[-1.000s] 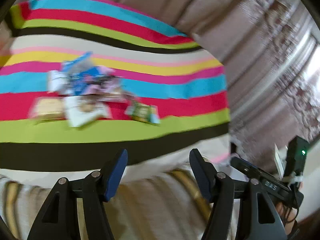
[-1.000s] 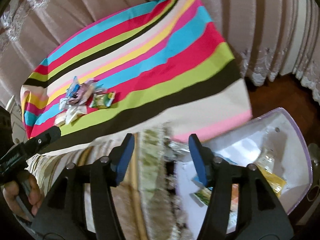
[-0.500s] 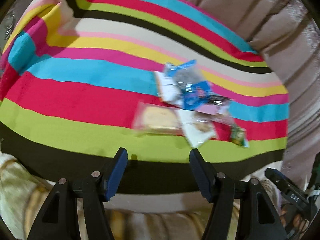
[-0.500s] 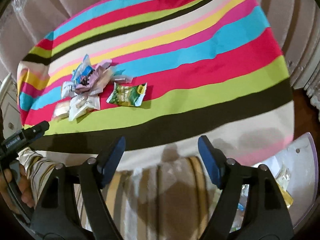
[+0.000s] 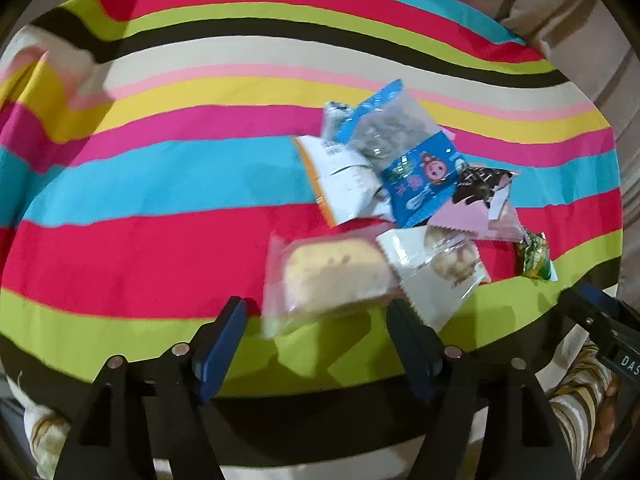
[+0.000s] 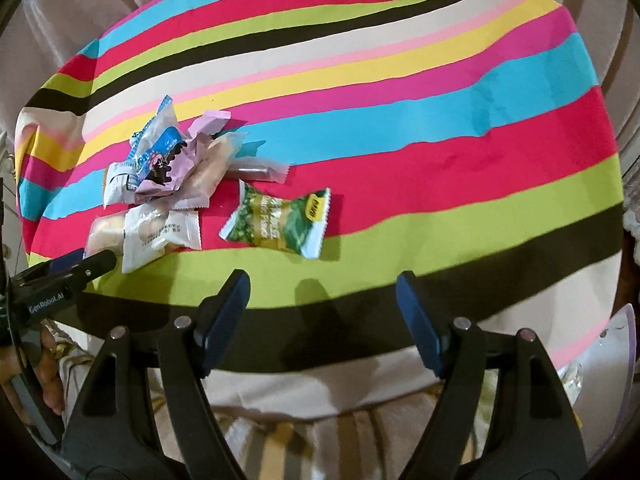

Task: Organize snacks
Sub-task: 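Return both open grippers to the snack pile on the bed, then grasp the round cookie pack with the left gripper while the right gripper grasps the green pea bag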

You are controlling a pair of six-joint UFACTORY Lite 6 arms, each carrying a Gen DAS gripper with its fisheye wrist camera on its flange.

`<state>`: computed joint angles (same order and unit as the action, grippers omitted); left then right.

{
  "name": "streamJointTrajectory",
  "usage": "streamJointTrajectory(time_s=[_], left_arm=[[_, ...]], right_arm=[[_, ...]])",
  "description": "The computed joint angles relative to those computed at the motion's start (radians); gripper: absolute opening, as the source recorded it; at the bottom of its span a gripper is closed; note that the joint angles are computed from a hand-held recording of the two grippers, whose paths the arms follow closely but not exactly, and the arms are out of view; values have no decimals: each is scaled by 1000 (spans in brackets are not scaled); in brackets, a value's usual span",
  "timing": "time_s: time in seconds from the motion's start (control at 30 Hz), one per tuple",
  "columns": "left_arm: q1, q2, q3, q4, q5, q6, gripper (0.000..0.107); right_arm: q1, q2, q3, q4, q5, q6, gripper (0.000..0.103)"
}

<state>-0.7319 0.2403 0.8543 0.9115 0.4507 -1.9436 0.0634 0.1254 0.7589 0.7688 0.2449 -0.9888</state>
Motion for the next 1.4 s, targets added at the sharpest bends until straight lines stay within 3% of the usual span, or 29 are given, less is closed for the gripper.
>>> streamJointTrajectory(time_s=[0.13, 0.37, 0.6, 0.7, 0.77, 0.8, 0.87, 0.93, 0.97, 1.03, 1.27, 1.4], left_arm=[[33, 56, 48, 49, -7, 4, 84], [89, 127, 117, 102, 1, 28, 83], [47, 66, 44, 110, -2, -6, 82], [9, 63, 57, 64, 54, 33, 65], [-5, 75, 75, 56, 77, 40, 43], [-14, 77, 78, 54, 95, 38, 39], [-17, 65, 65, 71, 86, 14, 36], [-18, 44, 38, 94, 72, -23, 36], [-15, 34, 26, 103, 65, -36, 36], [-12, -1, -20, 138, 43, -88, 36], [-87, -158, -164, 187, 77, -266, 36], [-176, -249, -220, 153, 148, -327, 36]], right_arm=[[54, 74, 57, -30, -32, 68, 78], [101, 183, 155, -70, -52, 160, 78], [111, 278, 239, -151, -30, 269, 78], [119, 301, 263, -202, -40, 329, 78], [129, 309, 271, -245, -48, 374, 78], [136, 315, 276, -275, -53, 403, 78], [148, 313, 272, -324, -67, 452, 74], [164, 295, 250, -403, -91, 533, 55], [169, 297, 249, -399, -97, 530, 51], [175, 296, 244, -292, -101, 415, 41], [150, 214, 153, 125, -67, -31, 36], [115, 83, 45, 212, -36, -143, 36]])
